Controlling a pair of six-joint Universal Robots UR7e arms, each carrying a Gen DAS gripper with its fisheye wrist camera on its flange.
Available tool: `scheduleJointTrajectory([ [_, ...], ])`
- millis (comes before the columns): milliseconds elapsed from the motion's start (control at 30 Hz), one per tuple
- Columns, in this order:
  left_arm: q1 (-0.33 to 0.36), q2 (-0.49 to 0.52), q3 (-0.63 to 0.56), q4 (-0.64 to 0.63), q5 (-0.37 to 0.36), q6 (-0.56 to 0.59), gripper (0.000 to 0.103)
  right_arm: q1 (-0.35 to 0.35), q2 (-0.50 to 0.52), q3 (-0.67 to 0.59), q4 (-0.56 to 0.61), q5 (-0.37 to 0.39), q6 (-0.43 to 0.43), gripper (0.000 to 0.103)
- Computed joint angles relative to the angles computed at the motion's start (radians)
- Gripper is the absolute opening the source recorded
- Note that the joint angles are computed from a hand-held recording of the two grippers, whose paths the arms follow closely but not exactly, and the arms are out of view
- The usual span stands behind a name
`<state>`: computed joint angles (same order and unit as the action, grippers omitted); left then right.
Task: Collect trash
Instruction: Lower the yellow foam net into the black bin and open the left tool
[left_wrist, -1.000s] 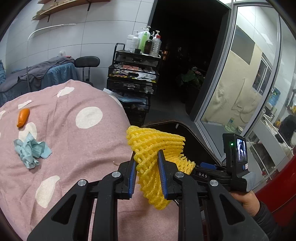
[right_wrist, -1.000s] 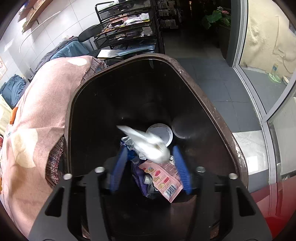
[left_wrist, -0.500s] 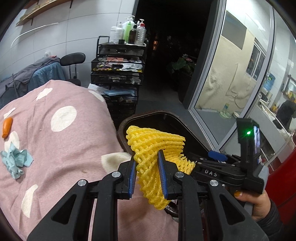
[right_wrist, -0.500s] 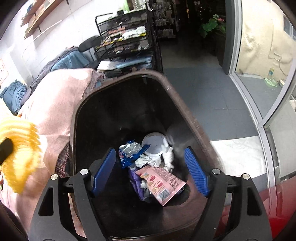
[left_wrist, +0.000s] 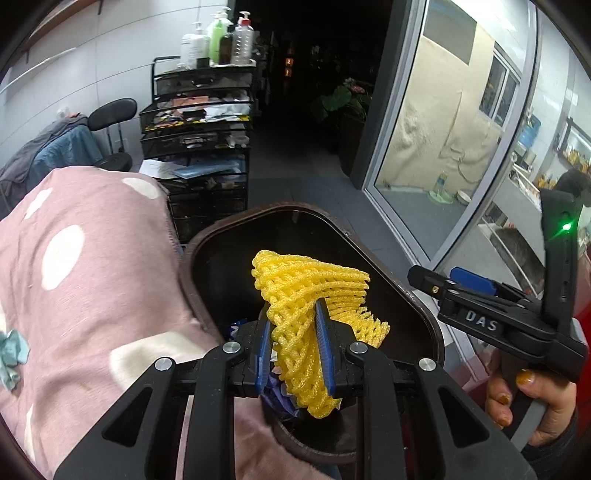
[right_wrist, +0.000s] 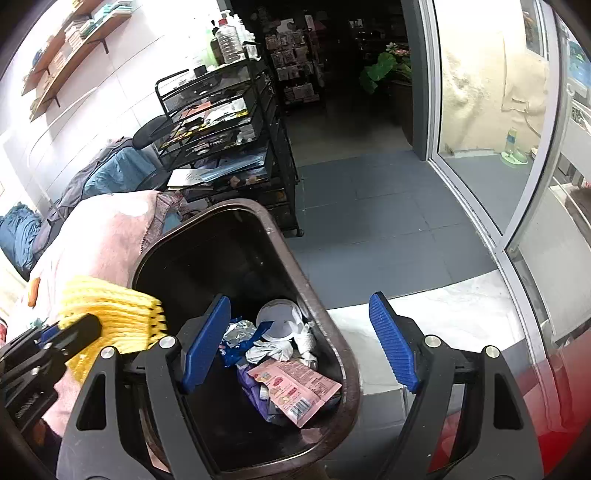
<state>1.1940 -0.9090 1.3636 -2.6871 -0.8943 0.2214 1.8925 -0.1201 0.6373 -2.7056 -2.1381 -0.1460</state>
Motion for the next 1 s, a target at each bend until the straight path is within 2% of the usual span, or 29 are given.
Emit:
scheduleJointTrajectory([
  [100,0.0,0.021,-0.021,0.023,0.006,0.003,0.025,-0.003,-0.004,0.002,-0.004,-0.003,0.001,0.077],
  [167,0.001,0.034,-0.036,0.043,0.01,0.005,0.031,-0.004,-0.007,0.008,-0.013,-0.012,-0.002,0.078],
  [267,0.002,0.049,-0.049,0.048,0.02,0.012,0.055,-0.005,-0.009,0.013,-0.025,-0.023,0.001,0.083],
  [333,0.001,0.053,-0.045,0.027,0.026,0.026,0.078,-0.007,-0.01,0.013,-0.026,-0.025,0.008,0.083],
  [433,-0.002,0.054,-0.032,-0.019,0.028,0.051,0.089,-0.009,-0.007,0.008,-0.028,-0.031,0.011,0.086],
  [733,-0.013,0.059,-0.005,-0.125,0.034,0.156,0.097,-0.009,-0.004,0.001,-0.021,-0.028,0.004,0.088],
  [1000,-0.027,-0.001,0.064,-0.197,-0.008,0.162,0.097,-0.008,-0.002,0.005,-0.012,-0.016,0.015,0.088],
])
